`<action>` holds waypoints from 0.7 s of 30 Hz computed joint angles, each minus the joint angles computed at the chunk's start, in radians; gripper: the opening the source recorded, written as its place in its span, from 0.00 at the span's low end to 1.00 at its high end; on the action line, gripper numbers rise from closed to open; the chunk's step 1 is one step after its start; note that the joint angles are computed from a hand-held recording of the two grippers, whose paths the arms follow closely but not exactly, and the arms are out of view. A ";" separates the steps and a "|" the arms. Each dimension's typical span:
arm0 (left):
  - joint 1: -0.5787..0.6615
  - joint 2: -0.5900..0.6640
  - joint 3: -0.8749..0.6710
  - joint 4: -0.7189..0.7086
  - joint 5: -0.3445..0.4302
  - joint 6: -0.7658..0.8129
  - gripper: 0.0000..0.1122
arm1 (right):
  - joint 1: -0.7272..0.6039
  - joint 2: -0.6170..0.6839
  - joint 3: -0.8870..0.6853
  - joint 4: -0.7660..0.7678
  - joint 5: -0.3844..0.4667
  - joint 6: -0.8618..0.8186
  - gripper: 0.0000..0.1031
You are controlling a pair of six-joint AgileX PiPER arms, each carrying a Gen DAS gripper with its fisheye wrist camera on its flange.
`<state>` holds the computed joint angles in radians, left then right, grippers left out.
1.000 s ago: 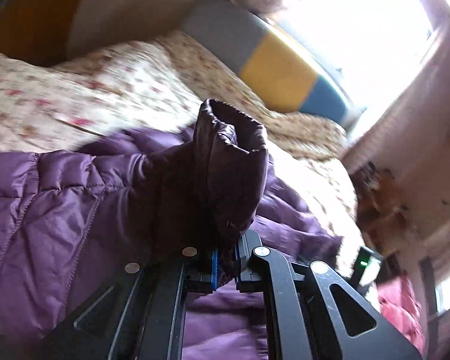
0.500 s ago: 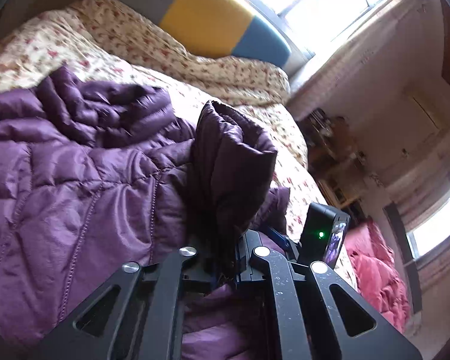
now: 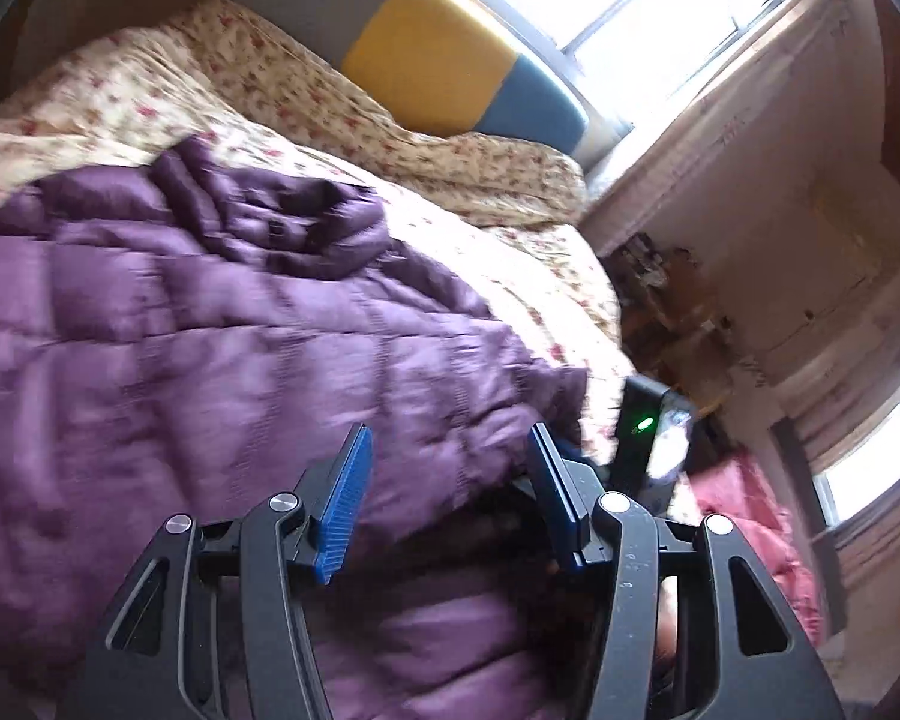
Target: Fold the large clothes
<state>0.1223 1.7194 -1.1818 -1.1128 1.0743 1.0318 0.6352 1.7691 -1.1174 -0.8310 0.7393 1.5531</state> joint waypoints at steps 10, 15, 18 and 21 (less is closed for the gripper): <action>0.134 -0.047 0.069 0.055 -0.055 0.083 0.47 | -0.008 -0.153 0.071 0.002 0.020 0.116 0.55; 0.182 -0.059 0.083 0.037 -0.040 0.102 0.47 | -0.080 -0.261 0.136 0.086 -0.218 0.113 0.59; 0.199 -0.066 0.080 0.033 -0.038 0.107 0.47 | -0.109 -0.235 0.115 0.249 -0.350 -0.027 0.65; 0.226 -0.076 0.079 0.034 -0.032 0.113 0.47 | -0.106 -0.163 0.045 0.458 -0.369 -0.247 0.56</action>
